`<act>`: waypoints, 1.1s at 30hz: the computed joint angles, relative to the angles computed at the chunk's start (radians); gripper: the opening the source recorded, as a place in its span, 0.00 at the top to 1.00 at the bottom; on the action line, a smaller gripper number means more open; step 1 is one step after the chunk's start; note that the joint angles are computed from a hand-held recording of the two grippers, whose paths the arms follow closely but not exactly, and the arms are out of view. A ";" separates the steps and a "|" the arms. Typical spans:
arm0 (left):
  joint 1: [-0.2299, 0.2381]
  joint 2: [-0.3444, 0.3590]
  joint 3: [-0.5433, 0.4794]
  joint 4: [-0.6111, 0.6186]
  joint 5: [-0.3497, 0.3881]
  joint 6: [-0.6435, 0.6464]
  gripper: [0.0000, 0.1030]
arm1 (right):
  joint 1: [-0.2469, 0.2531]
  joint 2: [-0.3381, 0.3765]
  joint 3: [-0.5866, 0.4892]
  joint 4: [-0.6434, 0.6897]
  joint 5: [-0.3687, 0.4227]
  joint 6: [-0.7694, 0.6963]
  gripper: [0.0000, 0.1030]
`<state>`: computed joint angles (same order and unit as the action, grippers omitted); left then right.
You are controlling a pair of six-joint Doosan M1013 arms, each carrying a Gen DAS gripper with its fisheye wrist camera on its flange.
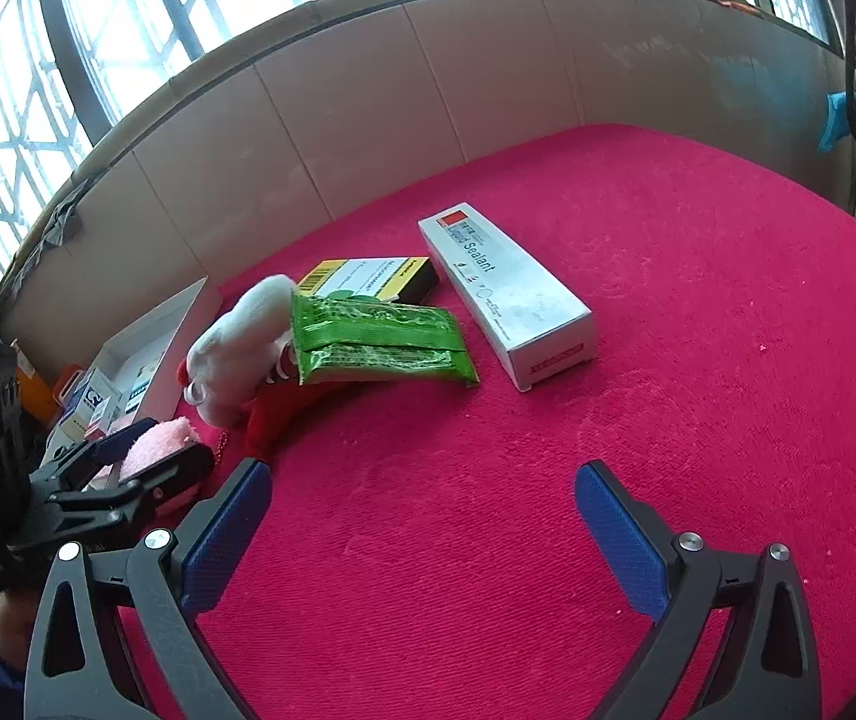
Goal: Organize objects
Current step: 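Move the left tool to the pink plush ball while the right tool approaches the green snack bag, then close the left tool on the pink plush ball while the right tool grasps the green snack bag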
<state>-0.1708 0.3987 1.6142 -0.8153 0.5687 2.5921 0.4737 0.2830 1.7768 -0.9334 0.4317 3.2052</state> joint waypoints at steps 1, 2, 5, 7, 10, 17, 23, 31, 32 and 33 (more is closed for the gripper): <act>0.001 0.000 -0.002 0.002 0.028 0.005 0.04 | -0.003 0.000 -0.004 0.008 0.005 -0.014 0.00; -0.002 -0.004 0.002 0.012 0.030 0.007 0.04 | -0.007 0.001 -0.011 0.022 0.013 -0.042 0.00; -0.003 -0.021 0.022 -0.014 0.039 0.055 0.04 | -0.009 0.011 -0.044 0.055 0.060 -0.187 0.00; 0.004 -0.025 0.023 -0.060 0.082 0.090 0.04 | -0.005 0.027 -0.077 0.072 0.097 -0.350 0.00; 0.004 -0.031 0.021 -0.036 0.097 0.095 0.04 | 0.004 0.062 -0.128 0.111 0.146 -0.600 0.01; -0.005 -0.019 -0.008 0.145 0.082 0.010 0.04 | 0.022 0.128 -0.205 0.020 0.216 -0.750 0.12; -0.009 -0.003 -0.020 0.202 0.077 -0.054 0.07 | 0.016 0.174 -0.259 0.073 0.242 -0.861 0.48; -0.001 -0.024 0.012 0.162 0.030 -0.055 0.42 | 0.014 0.162 -0.234 0.018 0.213 -0.760 0.80; -0.002 -0.028 0.019 0.158 0.021 -0.054 0.43 | 0.013 0.156 -0.227 0.012 0.200 -0.742 0.81; -0.004 -0.034 0.028 0.154 0.007 -0.057 0.44 | 0.013 0.150 -0.217 0.001 0.188 -0.720 0.83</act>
